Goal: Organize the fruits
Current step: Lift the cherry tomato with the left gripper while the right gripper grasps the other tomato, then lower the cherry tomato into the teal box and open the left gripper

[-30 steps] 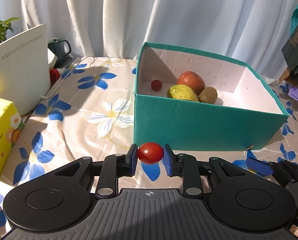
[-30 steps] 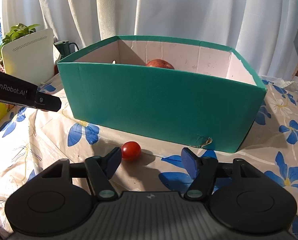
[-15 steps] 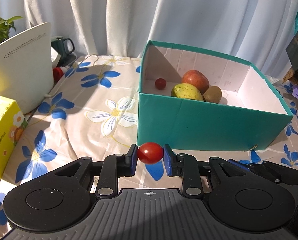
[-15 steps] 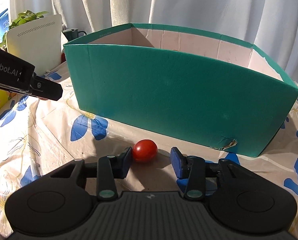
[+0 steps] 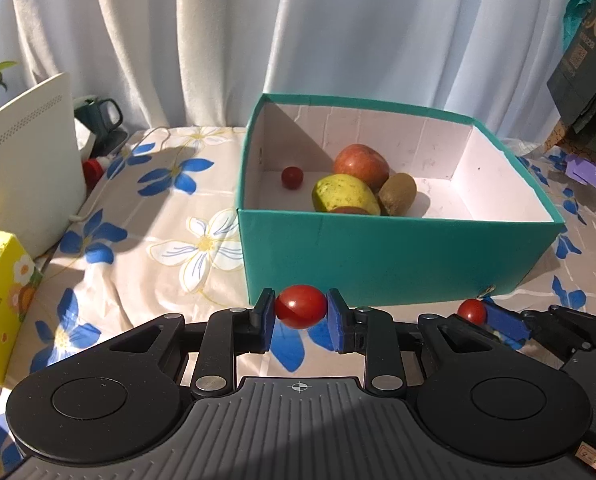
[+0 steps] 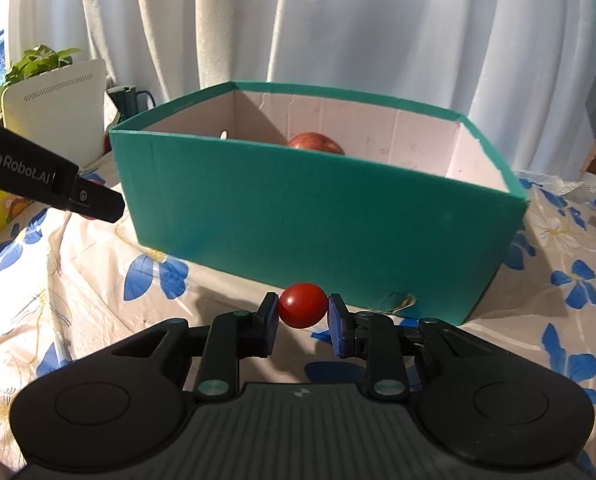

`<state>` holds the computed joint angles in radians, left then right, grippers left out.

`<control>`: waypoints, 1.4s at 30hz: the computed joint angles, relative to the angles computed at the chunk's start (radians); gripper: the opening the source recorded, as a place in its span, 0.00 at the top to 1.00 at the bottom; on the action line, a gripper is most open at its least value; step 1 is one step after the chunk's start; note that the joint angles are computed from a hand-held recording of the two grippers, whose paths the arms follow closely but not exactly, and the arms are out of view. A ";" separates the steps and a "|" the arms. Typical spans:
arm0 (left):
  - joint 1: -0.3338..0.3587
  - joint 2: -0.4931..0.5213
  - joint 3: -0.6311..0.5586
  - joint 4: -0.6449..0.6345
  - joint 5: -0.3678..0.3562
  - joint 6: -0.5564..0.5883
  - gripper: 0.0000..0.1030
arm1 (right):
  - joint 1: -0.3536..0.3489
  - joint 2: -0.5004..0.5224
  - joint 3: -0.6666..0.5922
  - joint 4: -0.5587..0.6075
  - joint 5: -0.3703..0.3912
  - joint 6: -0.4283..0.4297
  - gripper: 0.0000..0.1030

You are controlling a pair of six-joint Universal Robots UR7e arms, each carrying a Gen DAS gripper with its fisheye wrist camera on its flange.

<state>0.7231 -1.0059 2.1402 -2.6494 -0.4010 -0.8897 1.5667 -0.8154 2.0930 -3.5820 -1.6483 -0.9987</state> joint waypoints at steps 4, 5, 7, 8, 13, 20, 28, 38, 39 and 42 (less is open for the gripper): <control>-0.007 0.017 -0.027 -0.074 0.008 0.091 0.70 | -0.005 -0.036 0.006 -0.023 0.015 0.042 0.75; -0.012 0.024 -0.032 -0.106 0.016 0.124 0.70 | -0.004 -0.043 0.007 -0.028 0.016 0.051 0.75; -0.019 0.035 -0.052 -0.135 0.025 0.169 0.70 | -0.004 -0.056 0.011 -0.047 0.024 0.070 0.75; -0.018 0.039 -0.063 -0.153 0.021 0.191 0.70 | -0.003 -0.063 0.012 -0.051 0.025 0.074 0.75; -0.010 0.066 -0.132 -0.208 0.007 0.273 0.70 | 0.000 -0.085 0.023 -0.101 0.043 0.100 0.75; 0.007 0.148 -0.240 -0.358 0.033 0.449 0.70 | -0.003 -0.112 0.031 -0.136 0.066 0.122 0.75; 0.069 0.215 -0.325 -0.313 0.016 0.454 0.70 | -0.012 -0.122 0.031 -0.149 0.082 0.117 0.75; 0.117 0.240 -0.363 -0.268 -0.017 0.425 0.70 | -0.028 -0.116 0.010 -0.149 0.095 0.143 0.75; 0.120 0.241 -0.366 -0.259 -0.018 0.420 0.70 | -0.029 -0.115 0.008 -0.150 0.095 0.145 0.75; 0.131 0.246 -0.376 -0.239 -0.025 0.414 0.70 | -0.031 -0.113 0.001 -0.143 0.096 0.153 0.75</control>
<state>0.8540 -0.7602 1.7642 -2.8881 -0.4257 -0.4762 1.5358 -0.9282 2.0942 -3.7252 -1.5522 -0.8461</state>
